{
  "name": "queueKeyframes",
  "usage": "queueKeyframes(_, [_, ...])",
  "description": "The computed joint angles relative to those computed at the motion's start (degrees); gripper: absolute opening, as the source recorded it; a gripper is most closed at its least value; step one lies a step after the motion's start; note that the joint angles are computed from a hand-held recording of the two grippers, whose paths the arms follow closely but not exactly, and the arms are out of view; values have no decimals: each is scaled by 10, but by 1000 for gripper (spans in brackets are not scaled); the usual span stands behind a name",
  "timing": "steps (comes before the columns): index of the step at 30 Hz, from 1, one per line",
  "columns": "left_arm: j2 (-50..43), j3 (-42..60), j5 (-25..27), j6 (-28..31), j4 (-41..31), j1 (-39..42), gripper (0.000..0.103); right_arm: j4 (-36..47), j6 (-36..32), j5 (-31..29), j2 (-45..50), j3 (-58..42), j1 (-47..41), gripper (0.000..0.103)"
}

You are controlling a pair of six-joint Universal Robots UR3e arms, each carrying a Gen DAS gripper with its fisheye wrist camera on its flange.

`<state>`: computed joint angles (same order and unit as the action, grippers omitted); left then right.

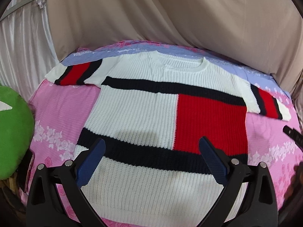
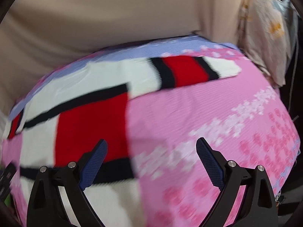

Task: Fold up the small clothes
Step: 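Grasp the striped sleeve cuff of the white sweater with the right tool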

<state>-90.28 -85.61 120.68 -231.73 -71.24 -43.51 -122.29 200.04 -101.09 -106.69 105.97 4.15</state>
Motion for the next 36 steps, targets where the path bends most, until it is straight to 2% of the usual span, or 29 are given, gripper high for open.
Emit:
queueKeyframes(2, [-12, 14, -2, 7, 3, 5, 97, -38, -65, 40, 2, 18, -107, 93])
queueKeyframes(4, [-28, 33, 4, 8, -1, 4, 97, -69, -117, 85, 41, 9, -203, 93])
queueKeyframes(6, [-45, 52, 6, 10, -7, 5, 97, -101, -145, 105, 98, -17, -271, 93])
queueKeyframes(11, [-85, 91, 7, 9, -24, 2, 97, -117, -148, 166, 277, -147, -381, 92])
queueKeyframes(14, [-102, 103, 5, 11, -32, 2, 97, -115, -138, 198, 358, -211, -418, 85])
queueKeyframes(17, [-114, 107, 2, 11, -35, 3, 97, -106, -141, 209, 416, -258, -429, 71])
queueKeyframes(19, [-119, 106, -2, 12, -33, 7, 97, -101, -141, 216, 439, -276, -431, 54])
queueKeyframes(21, [-119, 100, -8, 17, -26, 13, 97, -97, -134, 225, 453, -286, -434, 45])
queueKeyframes(23, [-116, 94, -12, 21, -19, 18, 97, -107, -131, 233, 459, -289, -436, 31])
queueKeyframes(24, [-115, 92, -12, 22, -17, 19, 97, -99, -131, 238, 464, -300, -436, 22])
queueKeyframes(25, [-109, 85, -11, 24, -11, 23, 97, -96, -130, 241, 465, -306, -435, 7])
queueKeyframes(30, [-72, 41, -18, 32, 21, 48, 97, -126, -120, 310, 414, -325, -401, 5])
queueKeyframes(33, [-41, 8, -22, 39, 45, 70, 97, -110, -118, 373, 393, -397, -333, 5])
queueKeyframes(36, [-3, -32, -35, 55, 77, 104, 97, -75, -120, 420, 413, -507, -228, 5])
